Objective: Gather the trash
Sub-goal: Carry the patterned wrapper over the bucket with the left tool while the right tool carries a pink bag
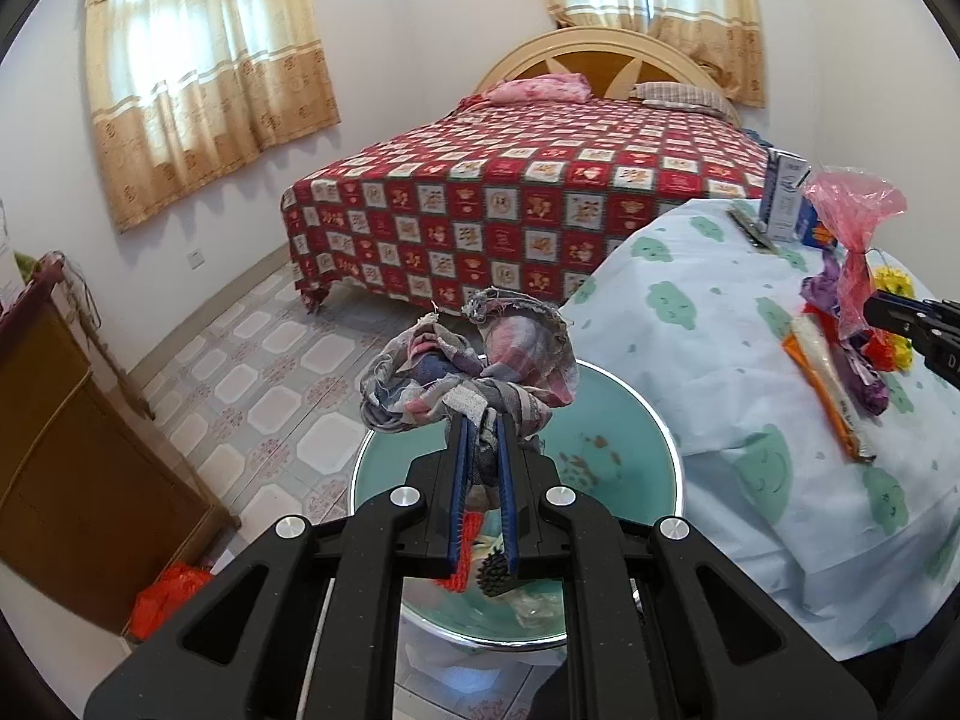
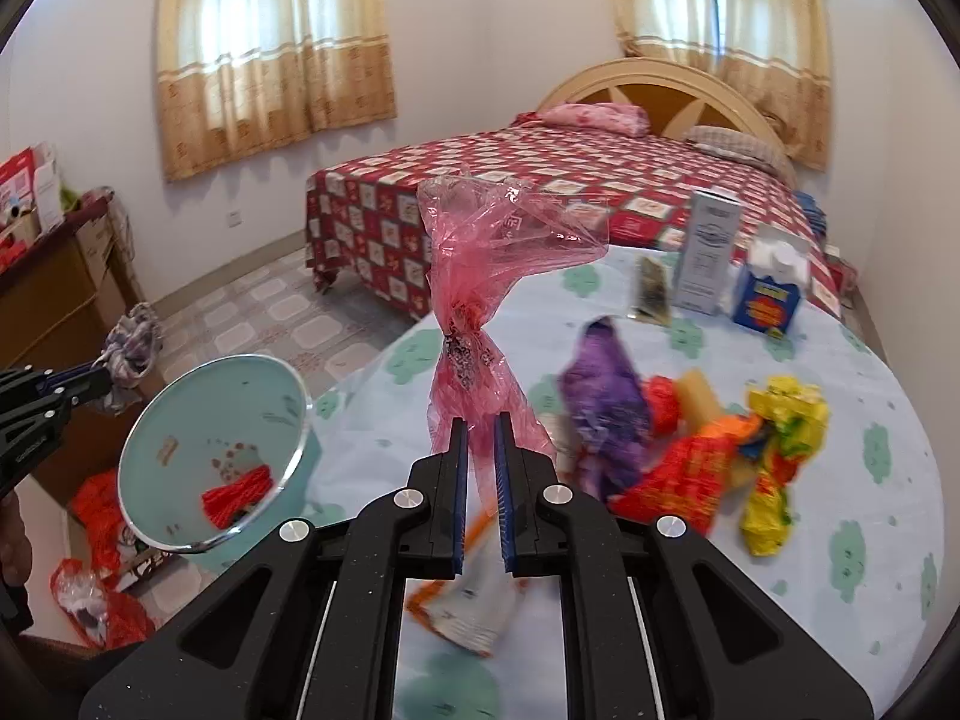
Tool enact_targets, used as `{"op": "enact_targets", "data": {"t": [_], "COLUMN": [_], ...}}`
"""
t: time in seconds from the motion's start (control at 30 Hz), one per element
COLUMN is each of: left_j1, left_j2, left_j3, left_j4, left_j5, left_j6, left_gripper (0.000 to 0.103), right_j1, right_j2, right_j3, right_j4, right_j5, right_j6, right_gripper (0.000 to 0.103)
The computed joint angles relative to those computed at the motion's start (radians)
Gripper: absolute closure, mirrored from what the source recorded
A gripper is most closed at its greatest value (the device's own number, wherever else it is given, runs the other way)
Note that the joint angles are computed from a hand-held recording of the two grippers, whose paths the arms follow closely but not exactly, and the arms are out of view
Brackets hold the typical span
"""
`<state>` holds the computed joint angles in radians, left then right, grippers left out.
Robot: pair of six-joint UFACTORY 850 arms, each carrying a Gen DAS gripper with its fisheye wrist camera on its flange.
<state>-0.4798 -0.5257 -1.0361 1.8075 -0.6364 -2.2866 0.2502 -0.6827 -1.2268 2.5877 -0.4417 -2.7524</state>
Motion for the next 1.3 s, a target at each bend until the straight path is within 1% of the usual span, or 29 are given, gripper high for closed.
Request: {"op": "enact_targets", "data": {"t": [0.37,0.83,1.3], "left_j1": [0.015,0.031,0.053], "left_j2": [0.025,0.058,0.062], "left_j3": [0.043,0.087,0.095], "left_j4": [0.016,0.024,0.009], "left_j5": [-0.031,-0.051,-0.041], "left_j6": [-0.045,-0.085,-0.082], "left_gripper": [0.093,0.093,0.093], "right_j1": [0.064,0.119,0.153], "right_j2": [-0.026,-0.062,-0.082], "right_j3": [-0.043,-0.103,-0.138], "right_j4": [-0.033,-0.096,-0.155], "right_j5": [0.026,0.062,0.088], "right_j6": [-0.008,0.017,0.049], "right_gripper": [0.094,0.094,0.094]}}
